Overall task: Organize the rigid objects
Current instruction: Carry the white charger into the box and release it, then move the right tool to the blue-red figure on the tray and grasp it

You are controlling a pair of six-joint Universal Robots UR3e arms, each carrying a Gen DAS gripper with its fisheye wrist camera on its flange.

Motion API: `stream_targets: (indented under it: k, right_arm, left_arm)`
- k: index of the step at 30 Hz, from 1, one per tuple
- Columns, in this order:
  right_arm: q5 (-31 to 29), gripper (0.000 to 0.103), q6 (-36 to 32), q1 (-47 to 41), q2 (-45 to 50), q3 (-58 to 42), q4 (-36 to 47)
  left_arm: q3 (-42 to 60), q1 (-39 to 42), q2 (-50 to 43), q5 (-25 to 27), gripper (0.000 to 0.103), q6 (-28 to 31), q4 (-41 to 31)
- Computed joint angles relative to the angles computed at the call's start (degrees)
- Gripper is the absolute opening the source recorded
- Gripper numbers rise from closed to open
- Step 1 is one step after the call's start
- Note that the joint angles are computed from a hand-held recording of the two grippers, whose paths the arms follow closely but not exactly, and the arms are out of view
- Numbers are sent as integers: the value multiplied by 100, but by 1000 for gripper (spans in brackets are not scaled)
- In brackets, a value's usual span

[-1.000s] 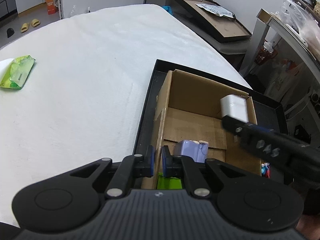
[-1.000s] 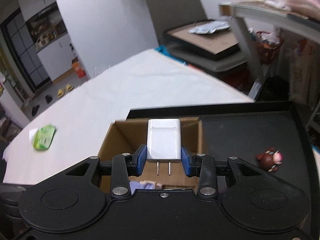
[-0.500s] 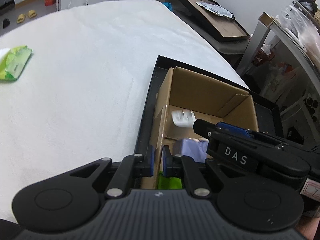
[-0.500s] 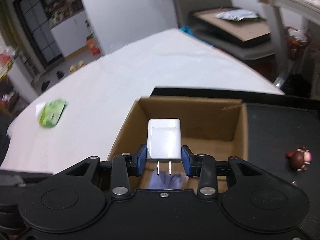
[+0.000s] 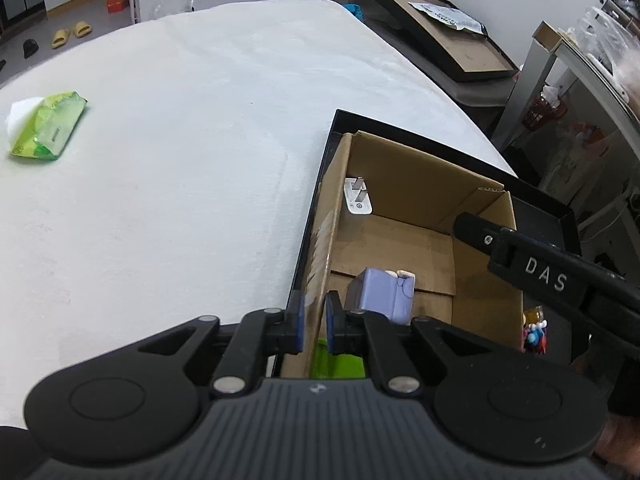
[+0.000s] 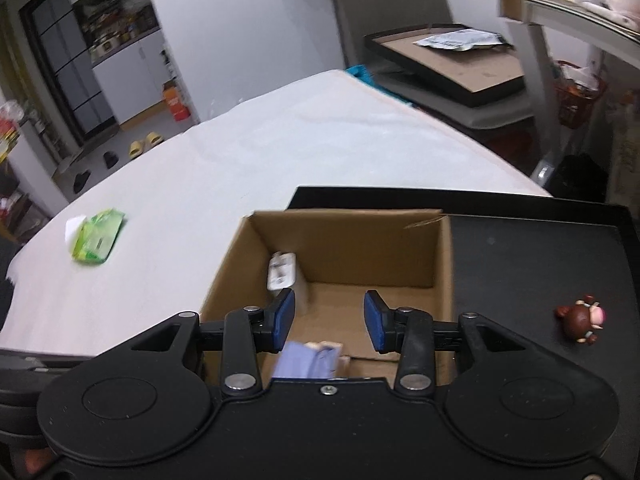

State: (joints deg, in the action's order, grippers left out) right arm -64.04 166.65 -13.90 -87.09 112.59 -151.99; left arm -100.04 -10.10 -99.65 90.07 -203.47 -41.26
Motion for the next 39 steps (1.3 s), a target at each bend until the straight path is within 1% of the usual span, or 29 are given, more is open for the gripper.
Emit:
stream_targets:
  k: [4, 8, 9, 11, 14, 15, 16, 18, 19, 25, 32, 36, 39]
  right_arm:
    - [54, 40, -7, -178, 3, -1, 10]
    - [140, 40, -27, -364, -135, 87, 82]
    - [169, 41, -64, -411, -190, 117, 110]
    - [250, 50, -153, -540, -323, 212, 149]
    - [363, 50, -318, -730, -493, 293, 278]
    - [379, 50, -347, -778, -527, 297, 321]
    - [398, 50, -372, -834, -561, 290, 386]
    - [407, 50, -384, -938, -621, 284, 475]
    - [383, 50, -390, -982, -650, 282, 502]
    - [398, 50, -569, -1350, -863, 353, 779]
    - [129, 49, -700, -1683, -861, 327, 1012]
    - [30, 49, -841, -1871, -760, 342, 1124]
    - [-105, 49, -910, -1930, -710, 424, 1075]
  left_arm:
    - [245, -151, -99, 218, 11, -79, -188]
    - [405, -217, -100, 297, 11, -125, -440]
    - [454, -255, -110, 353, 12, -147, -502]
    - [538, -345, -125, 467, 14, -165, -625]
    - [766, -487, -241, 628, 22, -180, -901]
    - [782, -517, -249, 665, 27, -226, -934]
    - [800, -548, -262, 708, 34, -296, -962]
    - [839, -613, -288, 811, 42, -391, -1016]
    - [865, -650, -310, 860, 43, -401, -1037]
    - [1110, -798, -470, 1070, 43, -568, -1243]
    - [1517, -1028, -730, 1341, 43, -742, -1532]
    - [1872, -1163, -947, 1460, 43, -960, -1853]
    - [2241, -1349, -1179, 1714, 44, -1096, -2151]
